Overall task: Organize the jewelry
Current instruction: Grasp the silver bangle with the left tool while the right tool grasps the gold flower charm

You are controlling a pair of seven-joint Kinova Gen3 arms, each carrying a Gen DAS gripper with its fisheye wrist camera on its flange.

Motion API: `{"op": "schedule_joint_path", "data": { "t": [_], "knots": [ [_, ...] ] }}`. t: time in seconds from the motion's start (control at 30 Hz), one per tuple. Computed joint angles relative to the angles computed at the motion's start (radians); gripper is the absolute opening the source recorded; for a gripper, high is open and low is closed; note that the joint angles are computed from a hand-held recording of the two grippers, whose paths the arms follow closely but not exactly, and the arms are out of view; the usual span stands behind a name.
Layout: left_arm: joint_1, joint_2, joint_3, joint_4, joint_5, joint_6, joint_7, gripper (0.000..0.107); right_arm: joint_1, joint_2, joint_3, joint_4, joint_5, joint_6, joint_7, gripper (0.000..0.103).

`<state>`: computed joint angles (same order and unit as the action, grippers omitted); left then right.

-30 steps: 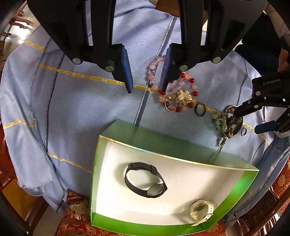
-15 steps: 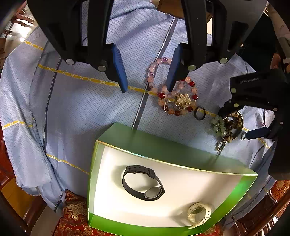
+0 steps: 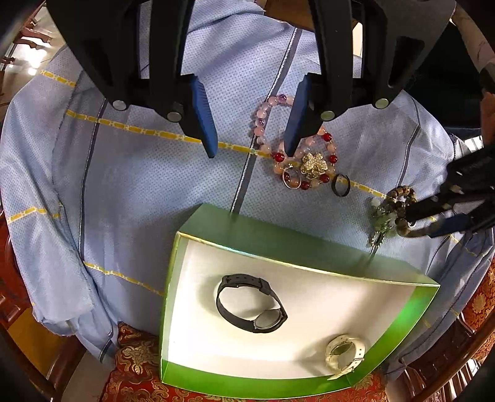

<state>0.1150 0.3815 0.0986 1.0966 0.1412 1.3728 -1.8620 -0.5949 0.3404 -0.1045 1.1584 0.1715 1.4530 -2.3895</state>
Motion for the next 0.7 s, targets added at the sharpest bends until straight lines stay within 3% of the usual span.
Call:
{"op": "schedule_joint_path", "data": {
  "t": [0.2, 0.4, 0.6, 0.67, 0.7],
  "knots": [
    [0.001, 0.003, -0.01, -0.018, -0.022, 0.032, 0.025, 0.061, 0.018, -0.011, -0.004, 0.007, -0.026, -0.044, 0.001, 0.045],
    [0.0, -0.003, -0.009, 0.007, -0.021, 0.011, 0.034, 0.061, 0.02, -0.031, -0.014, 0.028, -0.044, -0.132, -0.01, 0.045],
    [-0.004, -0.006, -0.008, 0.005, -0.023, 0.016, 0.028, 0.061, -0.026, 0.043, -0.013, -0.058, -0.032, -0.078, 0.011, 0.045],
    [-0.002, -0.005, -0.007, 0.001, -0.022, 0.016, 0.032, 0.061, -0.044, 0.069, -0.007, -0.084, -0.015, -0.053, 0.022, 0.041],
    [-0.004, -0.005, -0.007, 0.0, -0.019, 0.016, 0.031, 0.061, -0.052, 0.082, -0.002, -0.097, -0.007, -0.037, 0.03, 0.031]
  ]
}}
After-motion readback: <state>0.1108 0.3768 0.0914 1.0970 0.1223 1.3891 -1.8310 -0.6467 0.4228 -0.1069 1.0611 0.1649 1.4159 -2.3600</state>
